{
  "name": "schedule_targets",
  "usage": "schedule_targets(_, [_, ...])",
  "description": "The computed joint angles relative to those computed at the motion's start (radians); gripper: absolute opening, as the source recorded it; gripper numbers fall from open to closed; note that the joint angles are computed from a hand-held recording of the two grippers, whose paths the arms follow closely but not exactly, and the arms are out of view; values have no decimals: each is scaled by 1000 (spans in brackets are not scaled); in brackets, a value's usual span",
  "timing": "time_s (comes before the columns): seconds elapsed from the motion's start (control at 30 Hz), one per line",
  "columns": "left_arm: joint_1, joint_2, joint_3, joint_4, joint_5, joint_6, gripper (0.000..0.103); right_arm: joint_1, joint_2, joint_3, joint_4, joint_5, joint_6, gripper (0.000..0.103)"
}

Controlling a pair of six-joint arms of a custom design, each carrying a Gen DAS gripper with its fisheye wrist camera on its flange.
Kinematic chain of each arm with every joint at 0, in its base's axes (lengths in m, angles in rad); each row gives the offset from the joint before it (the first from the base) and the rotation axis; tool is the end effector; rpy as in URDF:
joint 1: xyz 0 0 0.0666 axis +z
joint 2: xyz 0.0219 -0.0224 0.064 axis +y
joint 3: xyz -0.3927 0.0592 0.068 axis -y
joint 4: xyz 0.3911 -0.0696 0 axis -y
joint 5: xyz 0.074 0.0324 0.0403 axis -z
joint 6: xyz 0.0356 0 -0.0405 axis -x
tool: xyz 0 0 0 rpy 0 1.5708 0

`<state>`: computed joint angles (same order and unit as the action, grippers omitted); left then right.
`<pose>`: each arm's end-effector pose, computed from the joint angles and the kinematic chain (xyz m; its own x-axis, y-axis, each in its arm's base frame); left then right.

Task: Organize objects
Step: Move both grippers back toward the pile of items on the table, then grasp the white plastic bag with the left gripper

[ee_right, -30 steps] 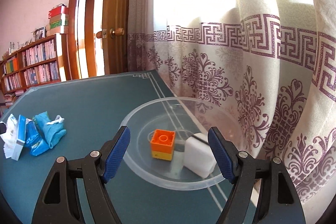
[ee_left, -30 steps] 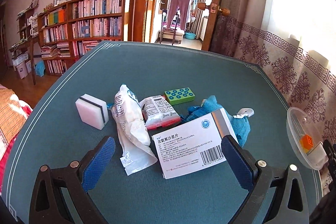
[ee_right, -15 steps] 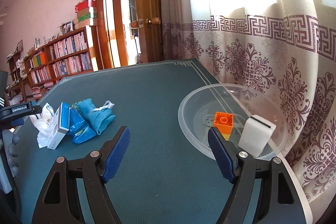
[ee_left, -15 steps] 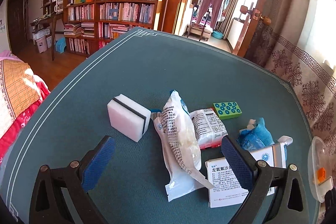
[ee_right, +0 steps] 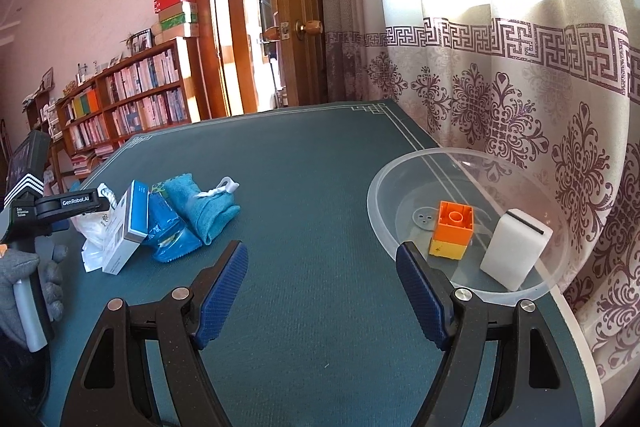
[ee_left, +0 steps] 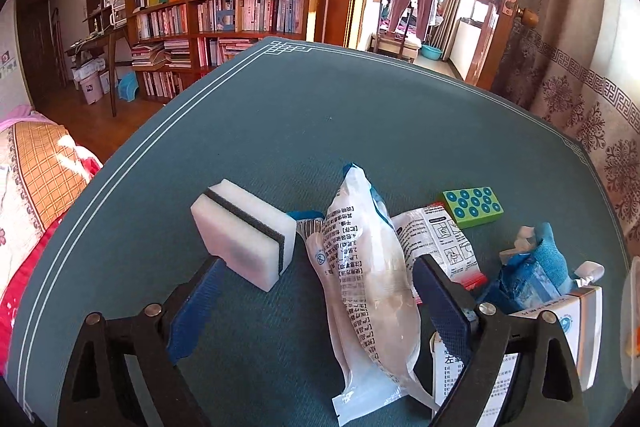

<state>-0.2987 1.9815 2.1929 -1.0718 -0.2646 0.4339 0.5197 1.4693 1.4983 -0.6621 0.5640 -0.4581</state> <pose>0.6658 -0.1957 0.4633 -0.7083 -0.2065 -0.6751 -0.1948 0.9763 -0.0943 0.4649 0.2436 0.4778 -0.4808 0.1555 -0.8629 0.1862 0.9798 0.0729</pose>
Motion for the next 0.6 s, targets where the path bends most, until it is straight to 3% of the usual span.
schedule_targets(0.3, [9, -6, -19, 22, 56, -13, 76, 4, 25, 28, -20, -39, -3, 78])
schedule_targets(0.4, [11, -18, -36, 38, 74, -24, 65, 10, 35, 43, -30, -48, 1, 78])
schedule_targets(0.47, [11, -22, -41, 43, 107, -33, 49, 12, 42, 55, -35, -60, 6, 78])
schedule_targets(0.6, [11, -32, -55, 49, 128, -44, 46, 17, 56, 82, -48, -88, 10, 78])
